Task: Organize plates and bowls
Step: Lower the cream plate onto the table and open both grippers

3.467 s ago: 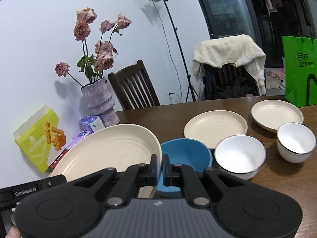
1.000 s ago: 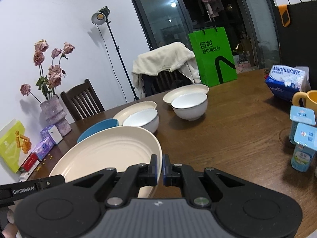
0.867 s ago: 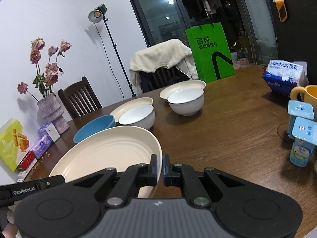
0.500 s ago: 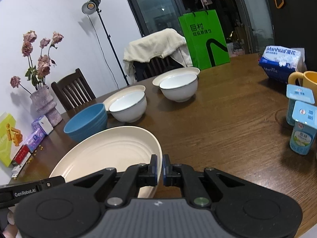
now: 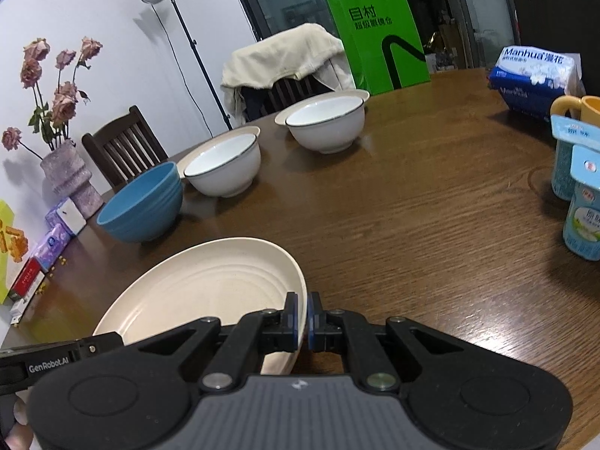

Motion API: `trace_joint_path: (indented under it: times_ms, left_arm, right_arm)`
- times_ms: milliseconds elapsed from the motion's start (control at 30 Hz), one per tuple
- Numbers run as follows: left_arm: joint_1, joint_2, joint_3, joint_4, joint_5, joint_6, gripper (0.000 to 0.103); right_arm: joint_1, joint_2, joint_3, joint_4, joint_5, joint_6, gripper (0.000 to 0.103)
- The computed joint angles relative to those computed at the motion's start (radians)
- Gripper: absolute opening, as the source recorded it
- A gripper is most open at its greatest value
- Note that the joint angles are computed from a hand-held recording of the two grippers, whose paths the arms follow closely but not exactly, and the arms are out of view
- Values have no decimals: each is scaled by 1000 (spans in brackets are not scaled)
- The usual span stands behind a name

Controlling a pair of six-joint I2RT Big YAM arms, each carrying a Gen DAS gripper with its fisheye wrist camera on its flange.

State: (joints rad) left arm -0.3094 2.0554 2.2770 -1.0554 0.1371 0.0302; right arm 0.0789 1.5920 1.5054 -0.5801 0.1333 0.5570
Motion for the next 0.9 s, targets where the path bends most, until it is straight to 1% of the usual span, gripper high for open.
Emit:
trace_joint_path:
  times_ms: [333,400,433,467,500,533,567,600,633,667,700,733,767,800,867,900]
  left_arm:
    - [-2,19,23,-16,-2,-1,13]
    - [1,30,45,-37,13,0,15]
    - [4,30,45,-38,20,2,16]
    - [7,28,43,-34,27,4,18]
    - [9,23,36,-25,32,7,28]
    - [10,14,23,-9,34,8,46]
    - [11,-4,-7,25,29,8,54]
    - [12,-21,-35,61,25,8,67]
    - [14,-39,-66,103,27,8,76]
    - [15,-49,-81,133,31,6,80]
    - [17,-58,-95,157,34,3,90]
    - [19,-64,-106,180,36,-2,100]
    - [21,-72,-119,206,40,-8,103]
    - [23,-79,-132,230,40,-17,103]
    - [23,-84,-142,256,32,-27,103]
    - [23,-84,-144,263,27,-29,103]
  right_arm:
    - [0,15,4,9,-2,-13,5]
    - [-1,15,4,8,-4,-15,7]
    - [-3,14,3,12,-14,-14,9]
    - [-6,12,0,18,-23,-11,10]
    - [-9,8,-7,27,-34,-8,13]
    - [-14,0,-17,44,-45,-6,14]
    - [-15,-5,-24,57,-47,-8,16]
    - [-16,-9,-26,59,-44,-8,23]
    - [-17,-13,-30,68,-40,-14,39]
    - [-17,-18,-35,80,-33,-21,50]
    - [-17,-22,-38,89,-26,-26,68]
    - [-17,-26,-45,105,-19,-31,77]
    - [-18,-30,-53,125,-14,-33,81]
    - [-21,-32,-59,144,-16,-31,86]
    - [-25,-32,-65,169,-9,-31,89]
    - [-25,-31,-66,175,3,-30,92]
